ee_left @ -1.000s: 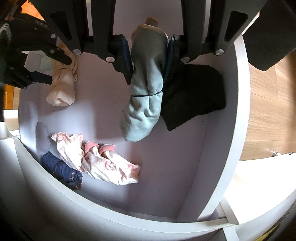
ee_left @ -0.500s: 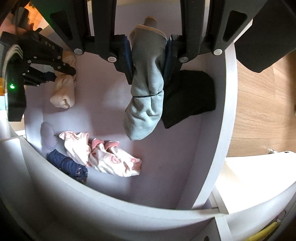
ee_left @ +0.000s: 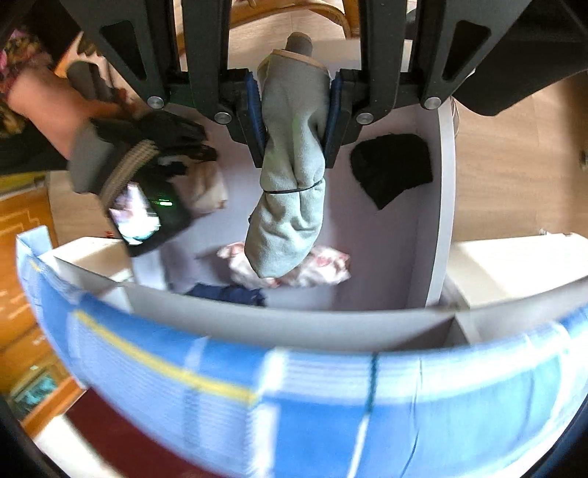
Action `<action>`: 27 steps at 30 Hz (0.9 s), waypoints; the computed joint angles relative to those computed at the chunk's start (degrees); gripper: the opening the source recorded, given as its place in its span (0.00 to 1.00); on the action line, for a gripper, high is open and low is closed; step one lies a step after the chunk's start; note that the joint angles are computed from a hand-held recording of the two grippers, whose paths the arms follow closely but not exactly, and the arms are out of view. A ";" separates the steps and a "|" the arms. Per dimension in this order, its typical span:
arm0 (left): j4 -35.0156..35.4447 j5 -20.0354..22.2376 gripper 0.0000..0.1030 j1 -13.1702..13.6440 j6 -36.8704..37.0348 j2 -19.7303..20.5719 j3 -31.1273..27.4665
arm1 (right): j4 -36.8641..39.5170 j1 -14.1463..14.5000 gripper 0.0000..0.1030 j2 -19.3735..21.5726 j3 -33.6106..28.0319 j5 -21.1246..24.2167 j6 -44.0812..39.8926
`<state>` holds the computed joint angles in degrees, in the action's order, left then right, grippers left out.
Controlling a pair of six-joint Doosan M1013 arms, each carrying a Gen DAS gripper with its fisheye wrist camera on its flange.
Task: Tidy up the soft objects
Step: 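Carry the grey-green sock up into the gold box with the left gripper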
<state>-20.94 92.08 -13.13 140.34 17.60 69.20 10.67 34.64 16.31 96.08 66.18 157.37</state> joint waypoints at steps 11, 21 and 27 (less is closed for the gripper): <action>-10.58 4.80 0.28 2.14 1.84 -1.09 -6.77 | -0.05 0.08 0.28 -0.19 0.42 -0.83 0.78; -18.52 5.79 0.28 -1.88 -5.28 3.52 -20.98 | 0.97 0.11 0.28 -0.67 2.50 -3.96 1.42; -15.88 5.43 0.28 -6.52 -13.99 8.76 -30.46 | 1.86 -0.30 0.28 -1.91 4.34 -6.15 1.64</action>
<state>-36.82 97.51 -19.65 126.35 26.36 38.74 12.53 34.34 14.41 100.42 60.03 159.01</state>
